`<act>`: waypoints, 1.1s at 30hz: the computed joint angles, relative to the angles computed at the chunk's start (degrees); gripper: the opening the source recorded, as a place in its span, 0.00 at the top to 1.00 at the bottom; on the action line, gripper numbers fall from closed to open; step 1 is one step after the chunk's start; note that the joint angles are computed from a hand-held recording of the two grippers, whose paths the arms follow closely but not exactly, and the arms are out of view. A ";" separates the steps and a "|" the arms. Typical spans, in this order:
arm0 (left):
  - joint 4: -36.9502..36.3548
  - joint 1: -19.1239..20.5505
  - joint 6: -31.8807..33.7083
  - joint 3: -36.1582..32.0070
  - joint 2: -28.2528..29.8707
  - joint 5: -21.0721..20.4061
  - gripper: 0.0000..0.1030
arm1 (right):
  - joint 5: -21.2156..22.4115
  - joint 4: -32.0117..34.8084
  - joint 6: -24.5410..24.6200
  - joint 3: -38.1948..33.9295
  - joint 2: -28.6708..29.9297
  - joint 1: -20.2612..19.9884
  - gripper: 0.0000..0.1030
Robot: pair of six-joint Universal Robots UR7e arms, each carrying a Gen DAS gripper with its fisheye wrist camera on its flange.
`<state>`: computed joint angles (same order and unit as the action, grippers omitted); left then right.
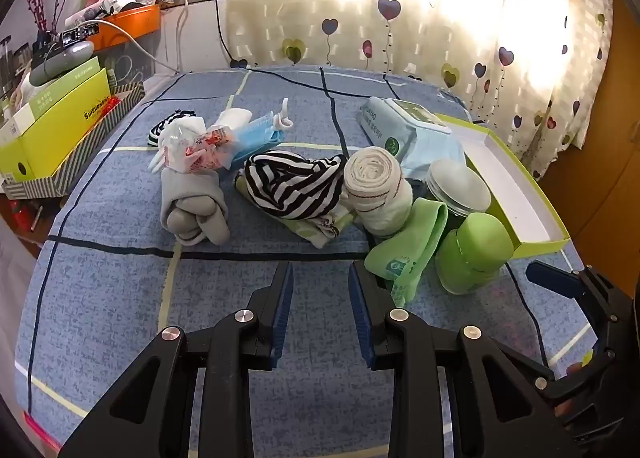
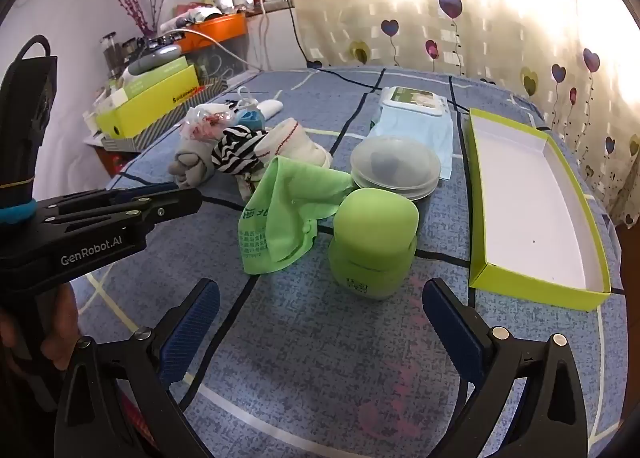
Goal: Organize soft objects
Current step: 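Move right tool toward the lime-green towel while left tool approaches the beige roll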
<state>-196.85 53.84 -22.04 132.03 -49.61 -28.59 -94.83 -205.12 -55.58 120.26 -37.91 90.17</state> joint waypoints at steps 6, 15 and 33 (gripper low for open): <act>0.35 -0.16 -0.43 -0.03 0.04 0.02 0.71 | 0.48 -0.33 -0.27 0.17 -0.09 -0.17 0.00; -1.81 0.19 0.51 0.50 0.67 -0.30 0.71 | 0.26 -0.24 -0.03 -0.12 0.11 0.32 0.00; 0.26 -1.09 -2.09 1.05 -0.19 1.03 0.71 | 0.73 0.04 -0.07 0.22 -0.24 0.69 0.00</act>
<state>-196.59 52.75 -24.14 133.08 -49.80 -27.55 -94.10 -205.08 -55.65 120.47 -38.15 90.85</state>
